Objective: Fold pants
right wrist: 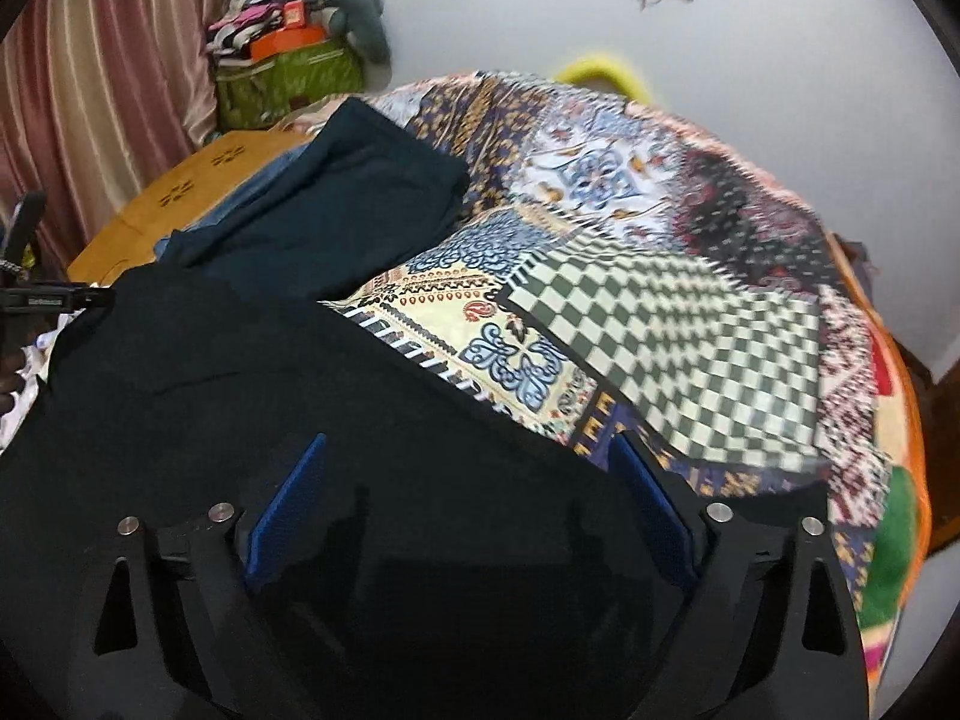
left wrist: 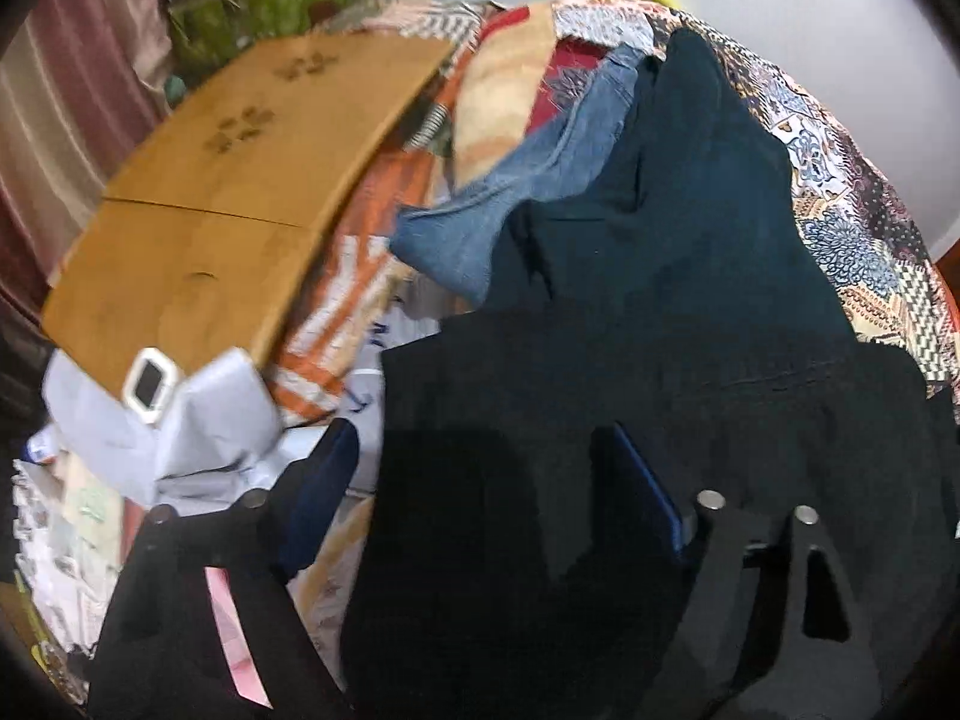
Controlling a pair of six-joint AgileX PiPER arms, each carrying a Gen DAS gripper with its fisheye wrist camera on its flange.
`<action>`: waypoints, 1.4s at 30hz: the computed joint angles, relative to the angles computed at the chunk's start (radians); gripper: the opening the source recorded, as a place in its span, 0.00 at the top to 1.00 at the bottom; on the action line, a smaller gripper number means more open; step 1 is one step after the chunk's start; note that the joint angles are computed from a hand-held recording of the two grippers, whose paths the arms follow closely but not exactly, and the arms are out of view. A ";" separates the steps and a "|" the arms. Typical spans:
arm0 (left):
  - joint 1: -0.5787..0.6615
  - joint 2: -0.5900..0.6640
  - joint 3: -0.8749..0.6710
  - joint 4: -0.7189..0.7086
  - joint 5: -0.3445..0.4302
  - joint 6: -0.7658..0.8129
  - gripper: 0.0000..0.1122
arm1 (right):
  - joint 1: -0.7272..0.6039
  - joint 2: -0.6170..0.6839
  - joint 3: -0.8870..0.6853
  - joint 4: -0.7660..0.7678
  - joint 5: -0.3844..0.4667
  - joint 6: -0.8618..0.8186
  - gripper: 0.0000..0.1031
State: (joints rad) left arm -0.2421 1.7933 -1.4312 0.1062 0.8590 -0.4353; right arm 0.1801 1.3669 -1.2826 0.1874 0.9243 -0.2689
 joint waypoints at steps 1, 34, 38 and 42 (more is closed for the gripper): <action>0.008 0.015 -0.014 -0.027 -0.001 0.021 0.27 | -0.015 0.023 -0.018 0.030 0.015 -0.036 0.13; -0.126 -0.277 -0.074 0.040 0.083 -0.042 0.82 | -0.004 -0.016 -0.213 0.011 0.110 0.092 0.95; -0.162 -0.396 0.027 0.049 0.082 -0.056 0.82 | 0.038 -0.135 -0.149 -0.027 0.163 0.110 0.95; -0.236 -0.512 0.124 0.115 0.109 -0.114 0.82 | 0.090 -0.255 -0.095 -0.058 0.218 0.155 0.95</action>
State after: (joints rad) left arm -0.4785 1.2813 -1.3077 0.2217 0.9677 -0.5495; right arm 0.2702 1.1115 -1.3773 0.1297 1.1426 -0.1138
